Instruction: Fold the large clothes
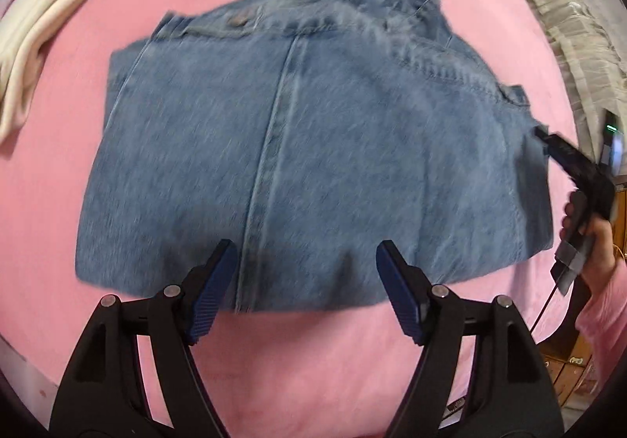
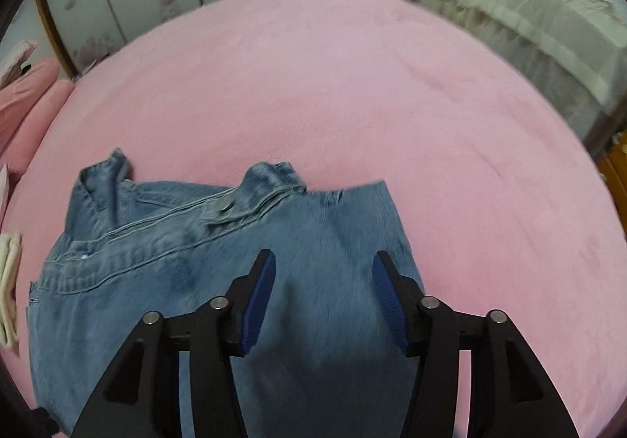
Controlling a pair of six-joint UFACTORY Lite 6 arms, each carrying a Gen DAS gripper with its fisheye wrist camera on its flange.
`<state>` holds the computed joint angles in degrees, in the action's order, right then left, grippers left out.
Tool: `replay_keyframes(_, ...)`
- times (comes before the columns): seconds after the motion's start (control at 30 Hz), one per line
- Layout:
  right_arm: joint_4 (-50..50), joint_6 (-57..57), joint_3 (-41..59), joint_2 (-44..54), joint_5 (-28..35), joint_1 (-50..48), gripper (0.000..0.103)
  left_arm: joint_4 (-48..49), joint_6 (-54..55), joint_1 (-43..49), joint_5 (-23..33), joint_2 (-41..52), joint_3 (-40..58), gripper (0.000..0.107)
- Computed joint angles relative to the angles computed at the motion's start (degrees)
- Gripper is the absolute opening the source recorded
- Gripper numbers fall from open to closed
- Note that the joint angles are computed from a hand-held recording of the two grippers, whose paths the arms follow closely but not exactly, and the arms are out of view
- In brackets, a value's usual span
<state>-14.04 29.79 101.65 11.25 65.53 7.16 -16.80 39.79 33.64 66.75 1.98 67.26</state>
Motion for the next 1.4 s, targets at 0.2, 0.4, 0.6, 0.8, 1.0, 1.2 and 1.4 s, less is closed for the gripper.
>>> replay_keyframes(0.2,10.15,-17.56,12.48,13.76,6.0,-5.17,0.04,-0.2,-3.72,-4.45,-1.57,3.64,3.33,0.071)
replay_keyframes(0.4,8.59,-10.65,7.46,7.55,3.51,-8.19,0.003,1.26,-2.75,-4.61,-5.79,2.05,1.88,0.07)
replay_keyframes(0.6,14.62,-6.33,3.7,1.57,4.72,-18.31,0.001,0.24,0.04,-7.35,-7.8,-1.62,-2.62,0.07)
replay_keyframes(0.8,-3.38,1.93,3.81,-1.78,7.38,-11.36,0.002,0.94,0.44,-7.96,-6.9,-2.17,-4.91,0.064)
replay_keyframes(1.0,11.23,0.72,-15.61,-25.34,2.63,-8.61,0.002,-0.75,0.24,-5.34,-5.42,-2.31,-7.49,0.063)
replay_keyframes(1.2,27.12,9.74,-37.66,-42.33,-1.27,14.25,0.001,0.43,-0.35,-3.17,-7.09,-2.43,-10.22,0.052)
replay_keyframes(1.4,25.86,14.5,-41.35,-39.51,-3.8,24.2,0.002,4.38,-2.3,-4.61,-13.7,-2.03,-13.99,0.049)
